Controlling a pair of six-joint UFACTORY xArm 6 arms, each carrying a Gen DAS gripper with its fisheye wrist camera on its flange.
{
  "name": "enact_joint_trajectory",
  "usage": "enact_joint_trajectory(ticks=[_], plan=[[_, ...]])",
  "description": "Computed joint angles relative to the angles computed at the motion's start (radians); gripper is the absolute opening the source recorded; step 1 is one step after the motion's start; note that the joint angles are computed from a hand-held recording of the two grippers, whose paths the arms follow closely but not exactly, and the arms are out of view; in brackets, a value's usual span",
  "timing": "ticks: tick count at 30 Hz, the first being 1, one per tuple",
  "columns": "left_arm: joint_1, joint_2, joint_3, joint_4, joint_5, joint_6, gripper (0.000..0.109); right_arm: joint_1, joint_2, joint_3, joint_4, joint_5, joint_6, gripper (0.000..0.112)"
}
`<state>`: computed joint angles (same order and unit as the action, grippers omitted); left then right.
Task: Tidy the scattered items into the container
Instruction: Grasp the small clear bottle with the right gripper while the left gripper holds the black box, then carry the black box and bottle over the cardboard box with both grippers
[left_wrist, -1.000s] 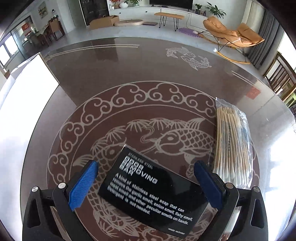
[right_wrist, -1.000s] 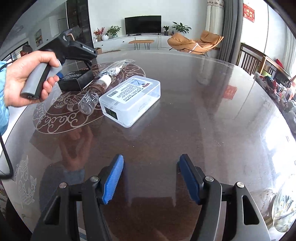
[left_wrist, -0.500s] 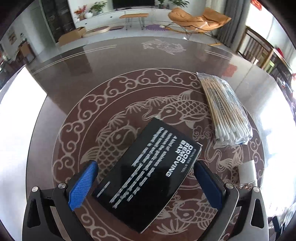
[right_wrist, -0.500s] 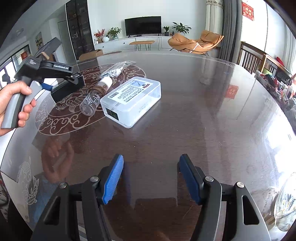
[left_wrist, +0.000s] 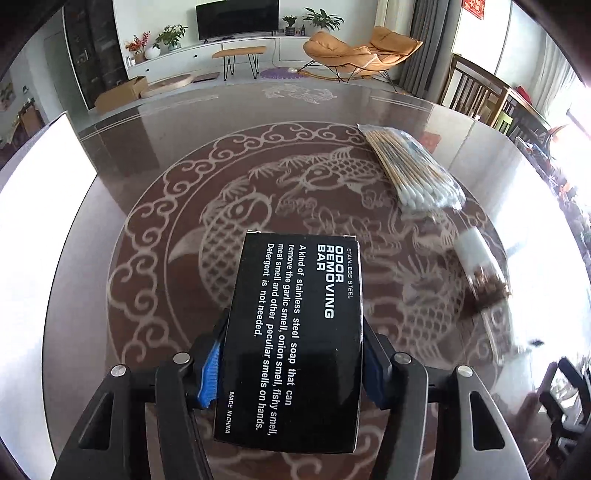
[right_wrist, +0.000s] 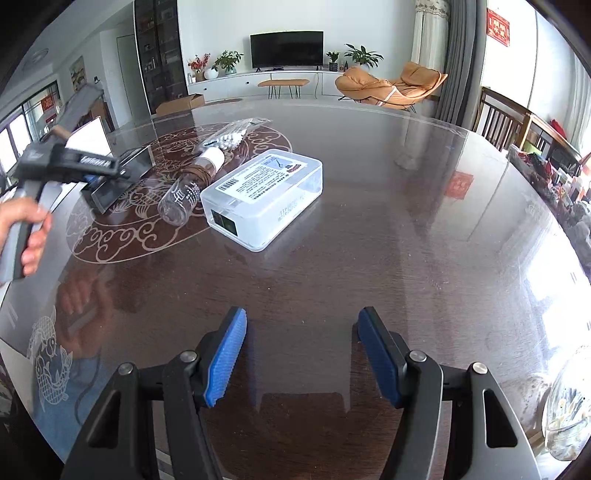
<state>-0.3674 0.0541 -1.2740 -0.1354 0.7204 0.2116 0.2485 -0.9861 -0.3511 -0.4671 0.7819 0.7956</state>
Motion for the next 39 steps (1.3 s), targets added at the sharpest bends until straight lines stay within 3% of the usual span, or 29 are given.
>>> enact_joint_trajectory(ticks=[3, 5, 8, 10, 14, 17, 20, 22, 23, 29, 33, 36, 39], plan=[[0.009, -0.143, 0.176, 0.008, -0.053, 0.017, 0.060, -0.033, -0.105, 0.051, 0.061, -0.062, 0.016, 0.064], [0.019, -0.234, 0.275, 0.021, -0.070, 0.004, 0.059, -0.037, -0.102, 0.027, 0.086, -0.153, -0.006, 0.064], [0.024, -0.301, 0.339, 0.038, -0.079, -0.033, 0.059, -0.012, 0.121, -0.136, 0.106, -0.297, -0.154, 0.064], [0.034, -0.312, 0.346, 0.028, -0.076, -0.041, 0.059, -0.006, 0.308, -0.265, 0.132, -0.323, -0.232, 0.064], [0.056, -0.327, 0.358, 0.006, -0.067, -0.042, 0.059, -0.019, 0.570, -0.440, 0.176, -0.278, -0.286, 0.064], [0.054, -0.333, 0.368, 0.027, -0.080, -0.046, 0.059, -0.011, 0.679, -0.530, 0.110, -0.167, -0.254, 0.064], [0.047, -0.337, 0.385, 0.059, -0.110, -0.076, 0.059, -0.019, 0.722, -0.555, 0.150, -0.116, -0.252, 0.062], [0.046, -0.339, 0.390, 0.051, -0.117, -0.067, 0.059, -0.002, 0.725, -0.553, 0.089, -0.097, -0.236, 0.058], [0.048, -0.343, 0.392, 0.038, -0.112, -0.053, 0.058, 0.010, 0.719, -0.548, 0.069, -0.085, -0.234, 0.033], [0.083, -0.470, 0.466, -0.067, -0.055, 0.019, 0.058, 0.048, 0.486, -0.354, 0.216, -0.154, -0.211, 0.032], [0.096, -0.530, 0.505, -0.104, -0.009, 0.042, 0.058, 0.144, 0.302, -0.228, 0.211, -0.141, -0.100, 0.032], [0.111, -0.562, 0.504, -0.139, 0.020, 0.060, 0.058, 0.203, 0.240, -0.196, 0.196, -0.124, -0.036, 0.032], [0.146, -0.590, 0.470, -0.187, 0.052, 0.104, 0.058, 0.235, 0.256, -0.233, 0.220, -0.132, -0.059, 0.032]])
